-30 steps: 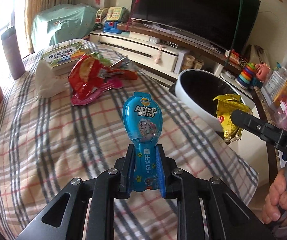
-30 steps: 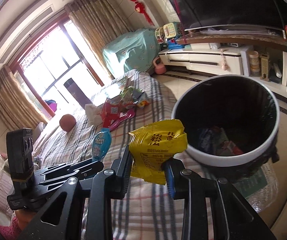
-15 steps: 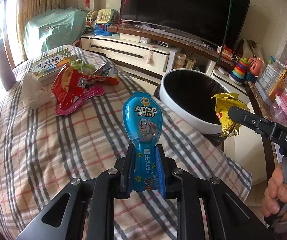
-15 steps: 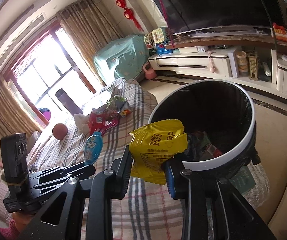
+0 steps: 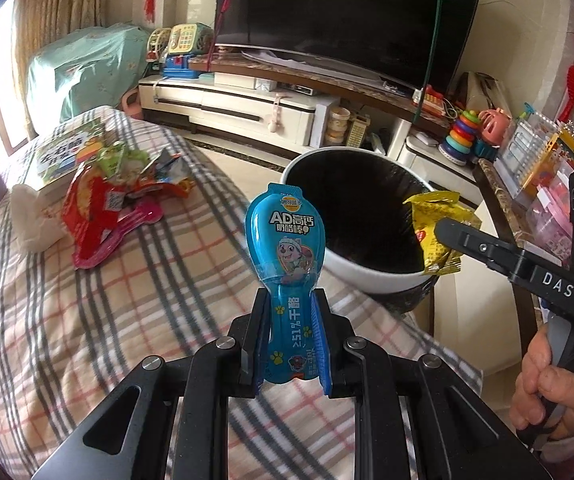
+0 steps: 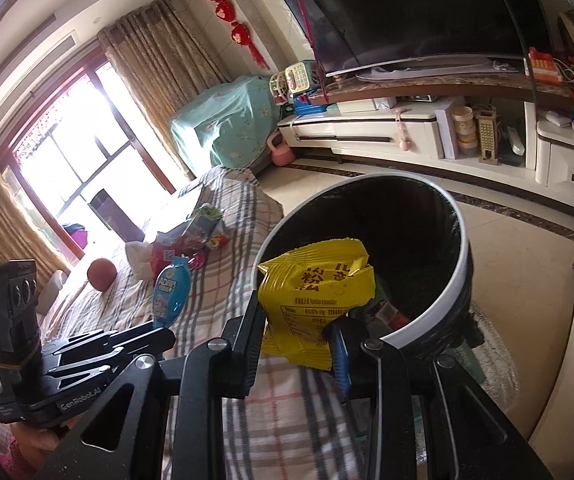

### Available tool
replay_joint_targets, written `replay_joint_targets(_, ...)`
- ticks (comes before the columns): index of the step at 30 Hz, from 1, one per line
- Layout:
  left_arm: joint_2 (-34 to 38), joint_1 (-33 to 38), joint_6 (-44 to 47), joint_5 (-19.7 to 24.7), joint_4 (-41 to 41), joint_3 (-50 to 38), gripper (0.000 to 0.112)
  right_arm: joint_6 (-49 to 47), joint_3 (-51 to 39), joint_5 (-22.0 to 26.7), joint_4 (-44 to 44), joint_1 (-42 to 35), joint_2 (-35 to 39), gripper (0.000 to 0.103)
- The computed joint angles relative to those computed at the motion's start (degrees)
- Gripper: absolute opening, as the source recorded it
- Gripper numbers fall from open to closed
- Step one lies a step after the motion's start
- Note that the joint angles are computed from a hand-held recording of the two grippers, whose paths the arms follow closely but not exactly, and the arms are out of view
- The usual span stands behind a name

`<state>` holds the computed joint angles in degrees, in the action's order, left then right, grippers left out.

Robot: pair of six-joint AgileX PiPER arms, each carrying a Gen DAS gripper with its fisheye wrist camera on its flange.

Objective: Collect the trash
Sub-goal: 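Carry the blue candy pack and yellow bag over the trash bin, then open both grippers to drop the candy pack and yellow bag into the bin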

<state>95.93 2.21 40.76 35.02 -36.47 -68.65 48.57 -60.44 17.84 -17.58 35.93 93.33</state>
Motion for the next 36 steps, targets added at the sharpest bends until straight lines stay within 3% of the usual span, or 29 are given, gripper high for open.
replay_joint_targets(14, 6.5, -4.8, -7.2, 0.6, 5.7, -8.9, 0.018, -9.5, -2.6, 1.6, 6.4, -4.3, 1.4, 0.030)
replay_joint_targets(36, 18.4, -9.4, -17.0, 6.4, 15.0, -25.2, 0.018, -24.4, -8.6, 5.5, 17.2, -9.1, 6.9, 0.032)
